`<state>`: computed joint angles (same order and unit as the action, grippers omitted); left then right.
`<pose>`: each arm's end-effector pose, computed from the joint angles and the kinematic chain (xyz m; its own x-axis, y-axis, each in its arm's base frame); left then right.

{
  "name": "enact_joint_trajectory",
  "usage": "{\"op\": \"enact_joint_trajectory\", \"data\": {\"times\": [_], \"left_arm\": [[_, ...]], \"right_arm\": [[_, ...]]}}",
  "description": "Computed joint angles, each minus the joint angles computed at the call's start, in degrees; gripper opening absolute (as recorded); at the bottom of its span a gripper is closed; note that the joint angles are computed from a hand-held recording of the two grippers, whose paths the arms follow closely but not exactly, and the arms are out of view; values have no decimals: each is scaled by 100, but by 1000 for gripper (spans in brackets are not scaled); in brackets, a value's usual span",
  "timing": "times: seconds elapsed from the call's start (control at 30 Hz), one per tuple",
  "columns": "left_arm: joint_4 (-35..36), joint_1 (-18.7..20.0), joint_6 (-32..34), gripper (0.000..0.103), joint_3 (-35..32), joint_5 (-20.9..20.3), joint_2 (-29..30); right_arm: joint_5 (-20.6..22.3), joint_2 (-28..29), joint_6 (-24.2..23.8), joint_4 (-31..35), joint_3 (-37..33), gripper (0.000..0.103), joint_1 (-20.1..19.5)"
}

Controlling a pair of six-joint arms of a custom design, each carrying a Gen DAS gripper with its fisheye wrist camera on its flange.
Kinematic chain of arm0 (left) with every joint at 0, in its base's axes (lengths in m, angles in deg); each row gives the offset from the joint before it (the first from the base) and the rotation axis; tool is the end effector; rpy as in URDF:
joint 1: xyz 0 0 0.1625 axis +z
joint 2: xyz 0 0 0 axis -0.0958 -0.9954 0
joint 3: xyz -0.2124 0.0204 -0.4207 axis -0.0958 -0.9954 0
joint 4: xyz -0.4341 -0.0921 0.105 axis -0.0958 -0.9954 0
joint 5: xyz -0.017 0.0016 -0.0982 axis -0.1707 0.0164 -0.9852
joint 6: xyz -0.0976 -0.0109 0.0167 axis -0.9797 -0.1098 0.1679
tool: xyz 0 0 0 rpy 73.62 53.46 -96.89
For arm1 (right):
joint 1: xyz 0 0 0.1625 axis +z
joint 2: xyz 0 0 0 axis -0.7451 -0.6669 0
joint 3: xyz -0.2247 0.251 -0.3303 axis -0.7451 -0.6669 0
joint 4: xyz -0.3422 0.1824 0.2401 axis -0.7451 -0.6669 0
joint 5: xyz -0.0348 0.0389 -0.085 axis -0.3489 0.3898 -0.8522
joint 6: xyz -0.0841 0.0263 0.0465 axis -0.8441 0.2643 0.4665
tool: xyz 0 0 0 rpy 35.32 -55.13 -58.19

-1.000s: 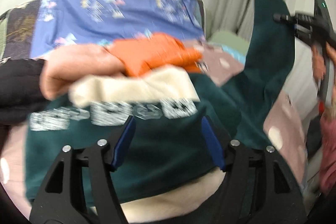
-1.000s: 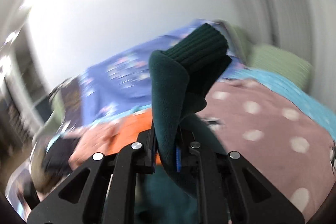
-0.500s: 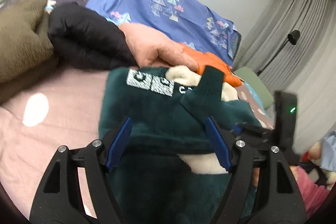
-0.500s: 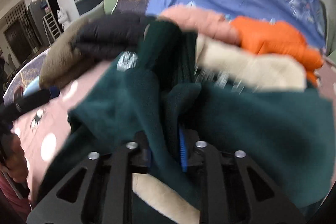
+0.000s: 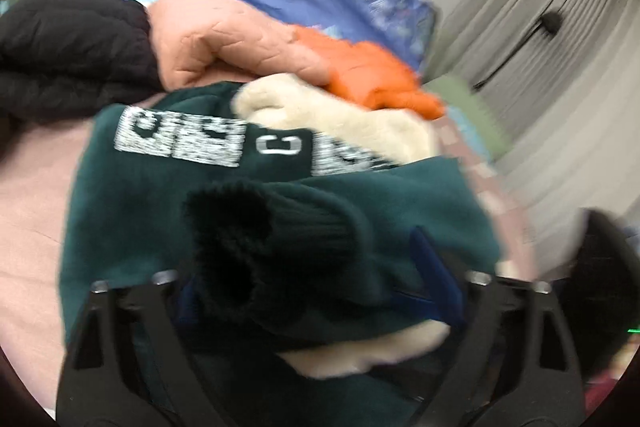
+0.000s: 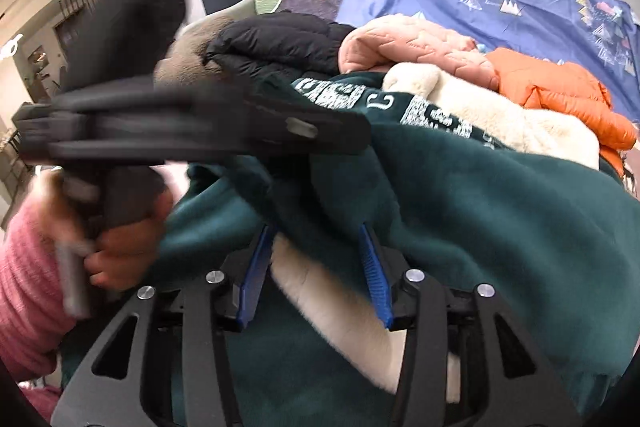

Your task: Fold large clothes

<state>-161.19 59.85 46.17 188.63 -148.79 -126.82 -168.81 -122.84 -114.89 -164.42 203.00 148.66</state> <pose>-0.2297 -0.6062 0.2062 -0.8863 0.3717 -0.2762 0.4543 0.8137 -0.3628 0.2002 -0.4970 0.2640 -0.7419 -0.5105 0.4347 -0.6429 0.7256 -0.2453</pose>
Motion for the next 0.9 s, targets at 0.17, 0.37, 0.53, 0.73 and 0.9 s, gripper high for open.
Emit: {"op": "enact_joint_trajectory", "data": {"times": [0.17, 0.37, 0.53, 0.73, 0.9], "left_arm": [[-292, 0, 61, 21, 0, -154, -127], [-956, -597, 1113, 21, 16, -209, -539], [-1300, -505, 1637, 23, 156, 263, -583], [-91, 427, 517, 49, 102, 678, -237], [-966, -163, 1178, 59, 380, 1511, -471]], "right_arm": [[-158, -556, -304, -353, 158, 46, -128], [-100, -989, 633, -1118, 6, 47, -579], [-790, -692, 848, -584, -126, 47, -740], [-1090, -400, 579, -982, 23, 57, -659], [-1156, -348, 402, -1035, 23, 60, -521]]}}
